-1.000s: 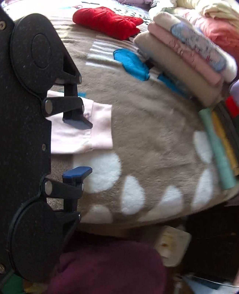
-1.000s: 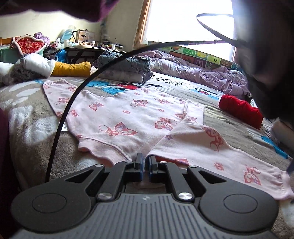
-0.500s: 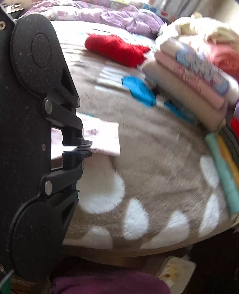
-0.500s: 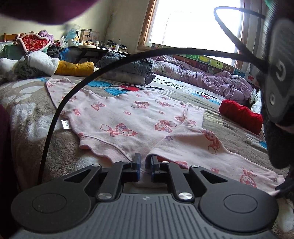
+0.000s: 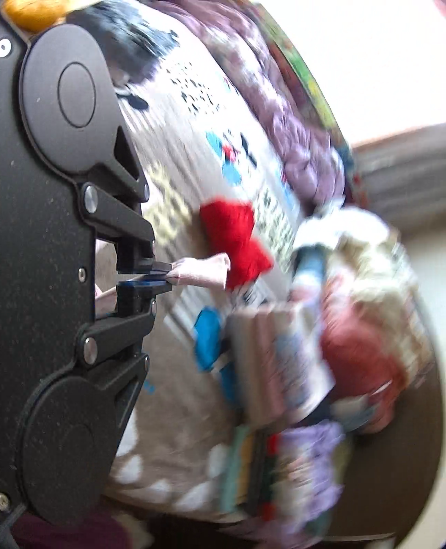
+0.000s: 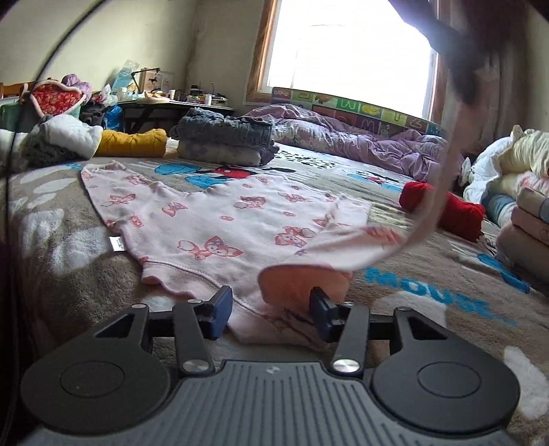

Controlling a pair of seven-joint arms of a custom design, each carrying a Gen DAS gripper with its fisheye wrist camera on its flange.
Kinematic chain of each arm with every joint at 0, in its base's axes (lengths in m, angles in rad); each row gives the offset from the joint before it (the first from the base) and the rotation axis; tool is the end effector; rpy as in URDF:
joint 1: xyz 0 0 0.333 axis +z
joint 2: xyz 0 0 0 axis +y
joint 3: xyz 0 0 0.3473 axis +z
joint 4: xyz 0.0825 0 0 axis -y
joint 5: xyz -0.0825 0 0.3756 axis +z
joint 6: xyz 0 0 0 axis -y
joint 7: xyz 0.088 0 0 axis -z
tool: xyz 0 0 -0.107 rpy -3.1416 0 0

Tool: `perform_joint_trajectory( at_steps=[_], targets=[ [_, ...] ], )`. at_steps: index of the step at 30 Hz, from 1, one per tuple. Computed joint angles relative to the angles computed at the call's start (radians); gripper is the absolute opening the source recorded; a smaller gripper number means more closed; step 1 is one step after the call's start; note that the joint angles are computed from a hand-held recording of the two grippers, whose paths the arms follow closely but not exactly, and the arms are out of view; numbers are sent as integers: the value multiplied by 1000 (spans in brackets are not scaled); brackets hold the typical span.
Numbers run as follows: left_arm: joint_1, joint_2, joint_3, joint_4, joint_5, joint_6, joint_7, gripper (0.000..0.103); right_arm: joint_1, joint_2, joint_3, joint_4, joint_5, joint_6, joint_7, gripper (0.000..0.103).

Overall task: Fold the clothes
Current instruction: 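Fold the held sleeve across the garment body with the left gripper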

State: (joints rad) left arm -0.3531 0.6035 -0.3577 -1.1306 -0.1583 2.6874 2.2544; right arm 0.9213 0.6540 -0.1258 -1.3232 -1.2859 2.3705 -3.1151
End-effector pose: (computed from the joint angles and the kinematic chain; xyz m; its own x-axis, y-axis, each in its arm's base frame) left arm 0.6574 -0.4221 0.6187 -0.8208 -0.5273 -0.2198 -0.1344 0.5521 -0.8229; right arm 0.5337 0.5683 0.4317 -0.0041 -0.9932 0.1159 -0.4120 -0.1040 -0.9052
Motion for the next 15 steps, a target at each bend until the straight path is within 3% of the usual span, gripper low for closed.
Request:
perform_joint_trajectory(
  at_steps=[6, 15],
  targets=[
    [113, -85, -36, -152, -128, 136, -47, 2, 2, -4, 2, -12, -17, 5, 9, 52],
    [228, -109, -53, -260, -230, 225, -149, 2, 0, -9, 8, -21, -12, 7, 12, 55]
  ],
)
